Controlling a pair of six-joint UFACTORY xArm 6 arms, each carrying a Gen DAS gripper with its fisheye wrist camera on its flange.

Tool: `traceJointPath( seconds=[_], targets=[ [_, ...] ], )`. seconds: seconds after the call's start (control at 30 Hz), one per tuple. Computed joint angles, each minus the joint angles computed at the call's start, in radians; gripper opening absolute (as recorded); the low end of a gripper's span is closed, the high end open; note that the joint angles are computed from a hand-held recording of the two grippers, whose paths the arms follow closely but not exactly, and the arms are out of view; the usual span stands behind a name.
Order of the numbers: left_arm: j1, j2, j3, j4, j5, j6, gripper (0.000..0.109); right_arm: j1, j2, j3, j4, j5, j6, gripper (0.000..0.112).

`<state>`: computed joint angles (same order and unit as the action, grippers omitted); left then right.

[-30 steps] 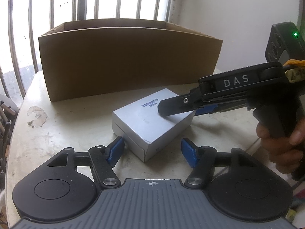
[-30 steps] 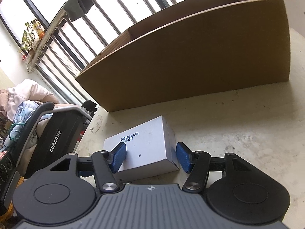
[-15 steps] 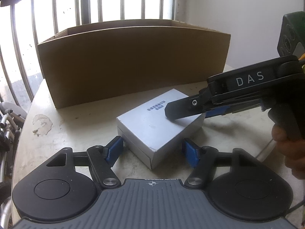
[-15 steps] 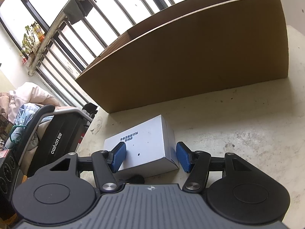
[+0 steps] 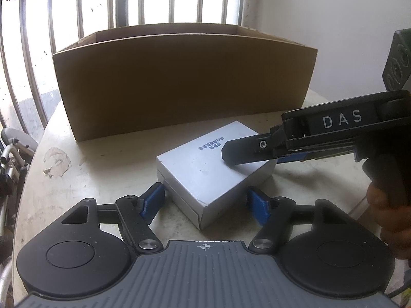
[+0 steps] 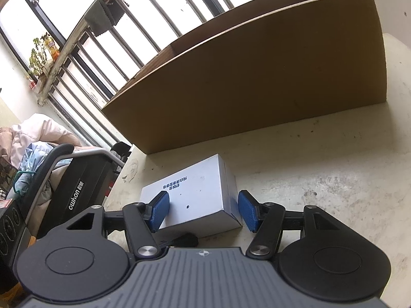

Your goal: Organize objects

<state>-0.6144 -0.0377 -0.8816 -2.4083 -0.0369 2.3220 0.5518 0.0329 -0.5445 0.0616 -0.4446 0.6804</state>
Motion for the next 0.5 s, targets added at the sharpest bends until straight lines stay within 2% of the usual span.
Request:
traceJointPath(
  seconds=[0.13,0.5],
  targets=[
    [-0.002,0.002,0.0,0.014,-0.002,-0.018,0.071,0.001,0.003,0.002,0.005,-0.01,-0.003,0.063],
    [-0.009,0.005,-0.001,0.044,-0.007,-0.056,0.072,0.048,-0.003,0.004,0.137,-0.006,-0.091,0.063]
  ],
)
